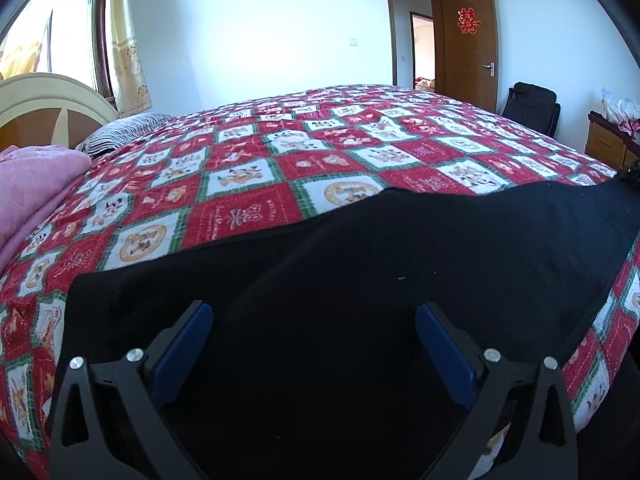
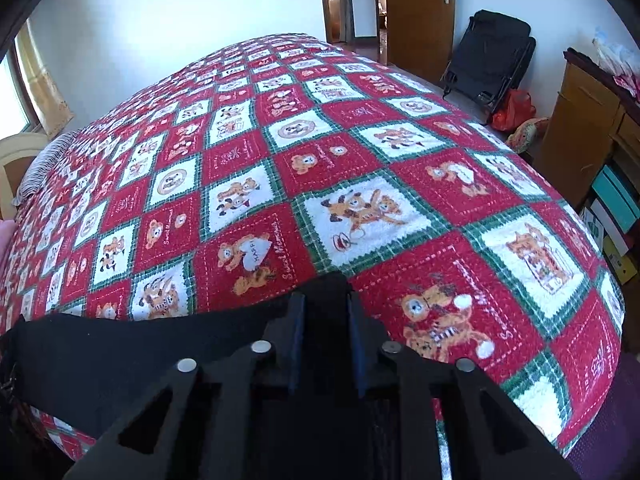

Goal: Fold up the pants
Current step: 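Hold the pants edge with the right gripper while the left tool rests on the pants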

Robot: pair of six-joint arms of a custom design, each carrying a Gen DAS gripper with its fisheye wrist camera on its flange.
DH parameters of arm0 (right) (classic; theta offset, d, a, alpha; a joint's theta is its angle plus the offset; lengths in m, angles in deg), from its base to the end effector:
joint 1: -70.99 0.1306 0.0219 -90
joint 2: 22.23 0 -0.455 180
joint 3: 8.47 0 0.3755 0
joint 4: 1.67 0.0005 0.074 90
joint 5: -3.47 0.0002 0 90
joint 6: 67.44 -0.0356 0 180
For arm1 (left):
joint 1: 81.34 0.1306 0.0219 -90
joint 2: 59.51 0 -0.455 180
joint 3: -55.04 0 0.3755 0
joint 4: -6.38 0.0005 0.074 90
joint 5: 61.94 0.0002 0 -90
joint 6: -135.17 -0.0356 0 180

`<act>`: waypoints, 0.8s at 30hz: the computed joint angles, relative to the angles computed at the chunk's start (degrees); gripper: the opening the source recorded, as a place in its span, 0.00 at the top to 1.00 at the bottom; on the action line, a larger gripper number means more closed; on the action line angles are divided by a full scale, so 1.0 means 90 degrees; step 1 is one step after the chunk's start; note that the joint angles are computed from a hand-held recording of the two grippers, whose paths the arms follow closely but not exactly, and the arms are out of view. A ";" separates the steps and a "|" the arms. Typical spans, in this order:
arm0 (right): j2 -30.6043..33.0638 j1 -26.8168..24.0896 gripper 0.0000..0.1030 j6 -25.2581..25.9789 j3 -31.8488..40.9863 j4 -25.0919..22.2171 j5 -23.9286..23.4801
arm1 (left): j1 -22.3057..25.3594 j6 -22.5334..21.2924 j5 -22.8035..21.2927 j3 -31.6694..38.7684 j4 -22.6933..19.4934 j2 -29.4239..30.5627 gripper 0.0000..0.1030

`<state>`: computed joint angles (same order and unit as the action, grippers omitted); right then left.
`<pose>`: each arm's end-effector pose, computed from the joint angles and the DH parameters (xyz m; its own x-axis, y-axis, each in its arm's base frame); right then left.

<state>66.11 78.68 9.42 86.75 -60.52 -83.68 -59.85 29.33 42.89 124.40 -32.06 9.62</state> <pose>0.4451 0.0578 0.5440 -0.7836 0.1233 -0.6088 0.0769 0.9918 0.1019 0.3016 0.1084 0.4900 -0.5993 0.0476 -0.7991 -0.0036 0.9981 0.0622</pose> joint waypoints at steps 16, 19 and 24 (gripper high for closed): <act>-0.0491 -0.0619 0.61 -0.0452 -0.0566 0.0528 -0.0734 | 0.0080 0.0089 0.0095 -0.0127 0.0168 -0.0058 0.00; -0.0624 -0.0866 0.61 -0.0528 -0.0691 0.0460 -0.1249 | 0.0073 0.0148 0.0091 -0.0161 0.0236 -0.0058 0.00; -0.0673 -0.0822 0.62 -0.0323 -0.0784 0.0390 -0.1632 | 0.0092 0.0176 0.0137 -0.0202 0.0307 -0.0068 0.00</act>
